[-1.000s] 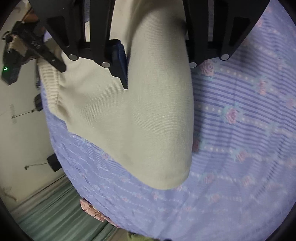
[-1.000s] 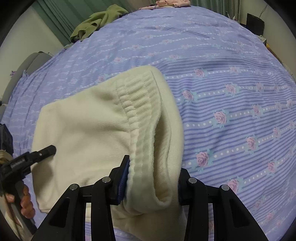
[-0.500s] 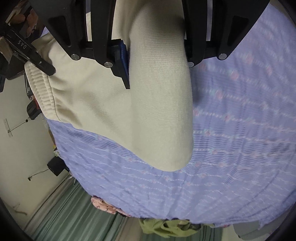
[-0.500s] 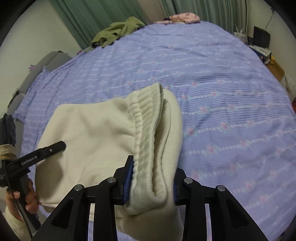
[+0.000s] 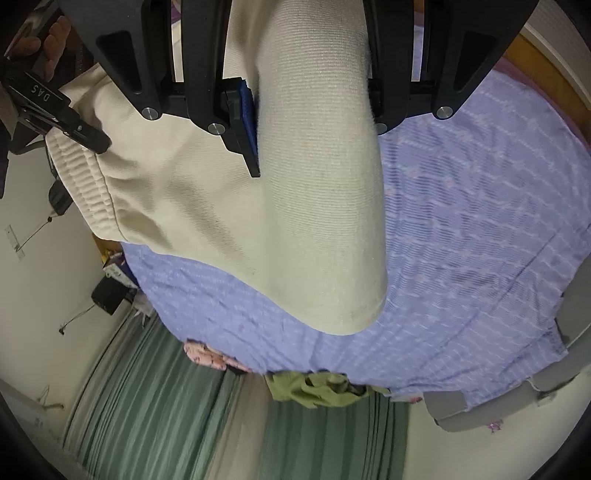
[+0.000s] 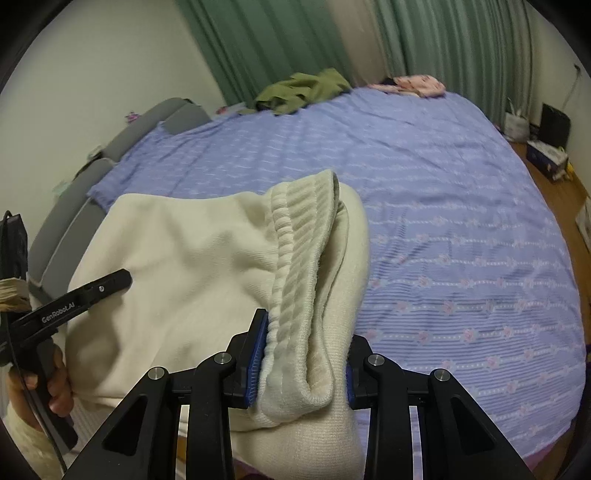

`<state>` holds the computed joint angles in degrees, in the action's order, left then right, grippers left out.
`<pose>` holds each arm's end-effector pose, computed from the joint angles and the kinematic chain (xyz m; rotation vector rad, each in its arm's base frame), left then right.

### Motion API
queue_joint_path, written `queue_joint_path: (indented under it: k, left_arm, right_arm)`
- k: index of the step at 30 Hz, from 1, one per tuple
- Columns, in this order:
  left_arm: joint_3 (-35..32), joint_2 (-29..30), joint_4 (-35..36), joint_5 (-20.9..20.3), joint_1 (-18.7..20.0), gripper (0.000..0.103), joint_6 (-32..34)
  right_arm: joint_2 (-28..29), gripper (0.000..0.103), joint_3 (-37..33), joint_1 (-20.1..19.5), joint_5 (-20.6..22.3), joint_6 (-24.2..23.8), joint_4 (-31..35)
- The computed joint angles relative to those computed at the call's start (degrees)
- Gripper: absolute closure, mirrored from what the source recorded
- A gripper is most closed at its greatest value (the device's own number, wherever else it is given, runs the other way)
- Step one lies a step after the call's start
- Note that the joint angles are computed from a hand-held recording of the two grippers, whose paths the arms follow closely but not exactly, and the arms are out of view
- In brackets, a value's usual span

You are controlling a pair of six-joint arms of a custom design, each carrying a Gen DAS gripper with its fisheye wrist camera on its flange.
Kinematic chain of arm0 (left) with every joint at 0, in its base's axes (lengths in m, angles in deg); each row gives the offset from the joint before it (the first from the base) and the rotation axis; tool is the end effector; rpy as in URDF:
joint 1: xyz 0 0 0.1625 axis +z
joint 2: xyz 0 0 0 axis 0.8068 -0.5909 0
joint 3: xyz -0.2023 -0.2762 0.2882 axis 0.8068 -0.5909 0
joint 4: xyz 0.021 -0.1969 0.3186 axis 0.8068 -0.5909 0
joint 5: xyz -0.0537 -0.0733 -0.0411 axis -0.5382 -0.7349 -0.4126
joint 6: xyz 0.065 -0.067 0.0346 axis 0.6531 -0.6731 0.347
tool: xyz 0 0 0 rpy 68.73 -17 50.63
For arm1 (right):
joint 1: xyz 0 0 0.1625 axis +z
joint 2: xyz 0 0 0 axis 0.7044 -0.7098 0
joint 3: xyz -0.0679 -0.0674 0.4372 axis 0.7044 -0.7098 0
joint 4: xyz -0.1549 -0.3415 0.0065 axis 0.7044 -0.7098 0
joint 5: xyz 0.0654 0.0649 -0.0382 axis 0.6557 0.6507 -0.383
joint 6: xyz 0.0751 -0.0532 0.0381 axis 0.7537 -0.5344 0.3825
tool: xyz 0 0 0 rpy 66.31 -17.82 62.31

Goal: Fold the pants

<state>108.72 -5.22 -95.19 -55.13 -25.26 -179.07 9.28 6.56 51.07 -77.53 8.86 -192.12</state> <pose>-0.4633 -0.4988 0.1648 -0.3366 2.2071 -1.0619 0.1762 -0.6150 0.4291 0.9950 -2.6494 0.3703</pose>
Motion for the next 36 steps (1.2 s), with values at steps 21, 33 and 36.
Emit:
queue_joint_path:
  k: [21, 33, 36]
  left_arm:
    - [26.23, -37.05, 20.85, -5.35, -13.42, 0.067, -7.8]
    - [25.73, -44.09, 41.98, -8.9, -19.12, 0.067, -25.42]
    - [26.62, -46.81, 44.53, -9.68, -19.99, 0.067, -27.5]
  right_arm:
    - [-4.73, 0.069, 28.43, 21.47, -6.17, 23.06, -22.17]
    - [1.14, 0.069, 28.1, 26.1, -2.23, 22.84, -24.25]
    - [2.7, 0.069, 27.68, 27.48, -2.37, 23.49, -24.49]
